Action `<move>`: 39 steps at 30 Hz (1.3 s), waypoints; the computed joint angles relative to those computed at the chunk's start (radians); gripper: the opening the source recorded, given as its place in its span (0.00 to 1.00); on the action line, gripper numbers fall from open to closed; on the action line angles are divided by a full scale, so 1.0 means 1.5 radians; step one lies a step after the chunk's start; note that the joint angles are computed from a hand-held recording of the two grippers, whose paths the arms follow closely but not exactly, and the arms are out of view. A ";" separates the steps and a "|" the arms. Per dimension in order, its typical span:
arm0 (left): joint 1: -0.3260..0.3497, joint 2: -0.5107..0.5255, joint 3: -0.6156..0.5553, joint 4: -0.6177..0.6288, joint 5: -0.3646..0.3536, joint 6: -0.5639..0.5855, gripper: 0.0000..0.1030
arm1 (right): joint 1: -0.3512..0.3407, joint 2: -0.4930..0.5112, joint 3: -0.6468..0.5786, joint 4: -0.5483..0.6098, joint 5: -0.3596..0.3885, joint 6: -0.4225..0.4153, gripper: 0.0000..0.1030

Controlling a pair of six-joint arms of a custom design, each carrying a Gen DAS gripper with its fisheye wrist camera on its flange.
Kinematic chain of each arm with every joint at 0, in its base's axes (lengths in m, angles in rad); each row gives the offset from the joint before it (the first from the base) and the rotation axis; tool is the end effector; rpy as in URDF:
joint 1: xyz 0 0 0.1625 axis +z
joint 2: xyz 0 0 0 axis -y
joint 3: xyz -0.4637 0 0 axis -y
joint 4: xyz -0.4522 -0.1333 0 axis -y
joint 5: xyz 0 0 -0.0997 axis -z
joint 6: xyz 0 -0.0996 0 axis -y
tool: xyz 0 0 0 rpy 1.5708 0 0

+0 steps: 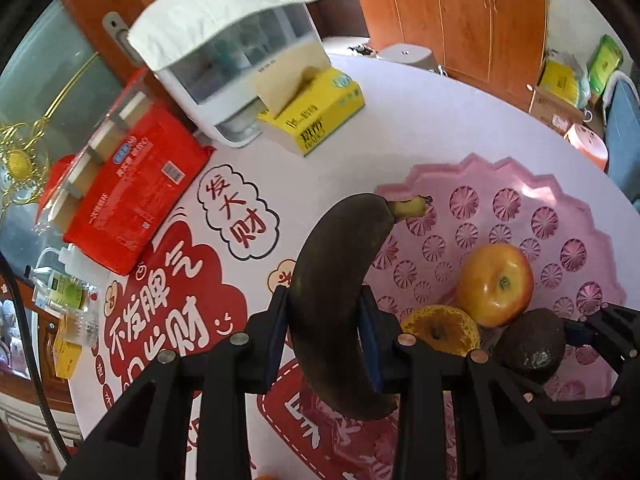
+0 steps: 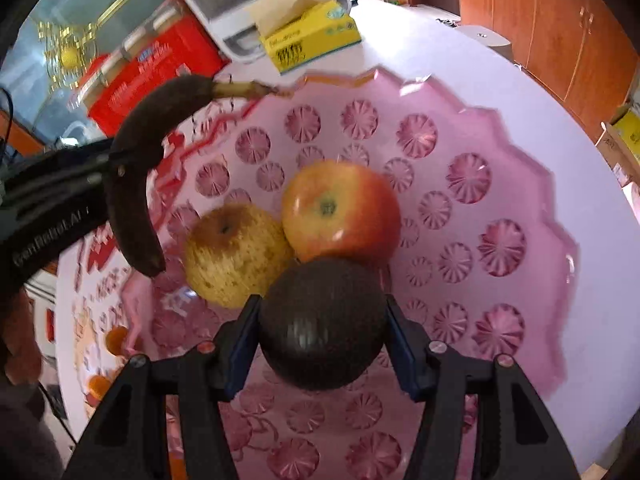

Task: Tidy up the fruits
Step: 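Carry banana and avocado into the pink bowl and open both tools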

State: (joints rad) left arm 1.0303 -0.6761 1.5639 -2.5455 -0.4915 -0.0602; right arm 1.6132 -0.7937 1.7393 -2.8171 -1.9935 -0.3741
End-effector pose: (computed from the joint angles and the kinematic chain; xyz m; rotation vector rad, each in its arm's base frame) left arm -0.1966 -0.7573 0.0637 0.4446 2.0446 -0.4575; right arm 0.1225 -0.7074 0.0692 0.4656 -2.6218 0.3034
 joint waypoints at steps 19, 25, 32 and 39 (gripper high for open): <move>-0.010 -0.002 0.021 -0.036 0.003 0.005 0.52 | 0.004 -0.027 0.039 -0.071 0.006 -0.057 0.60; -0.026 -0.040 0.068 -0.039 -0.014 -0.049 0.59 | 0.010 -0.041 0.061 -0.116 0.009 -0.080 0.62; -0.055 -0.098 0.145 -0.052 -0.017 -0.114 0.68 | 0.022 -0.059 0.086 -0.134 0.017 -0.087 0.63; -0.095 -0.163 0.229 -0.049 0.002 -0.186 0.72 | 0.050 -0.078 0.111 -0.153 0.010 -0.114 0.62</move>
State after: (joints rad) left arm 0.8884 -0.9208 1.9076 -2.6190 -0.4888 -0.3395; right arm 1.6878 -0.9110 1.9062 -3.0464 -1.9778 -0.5447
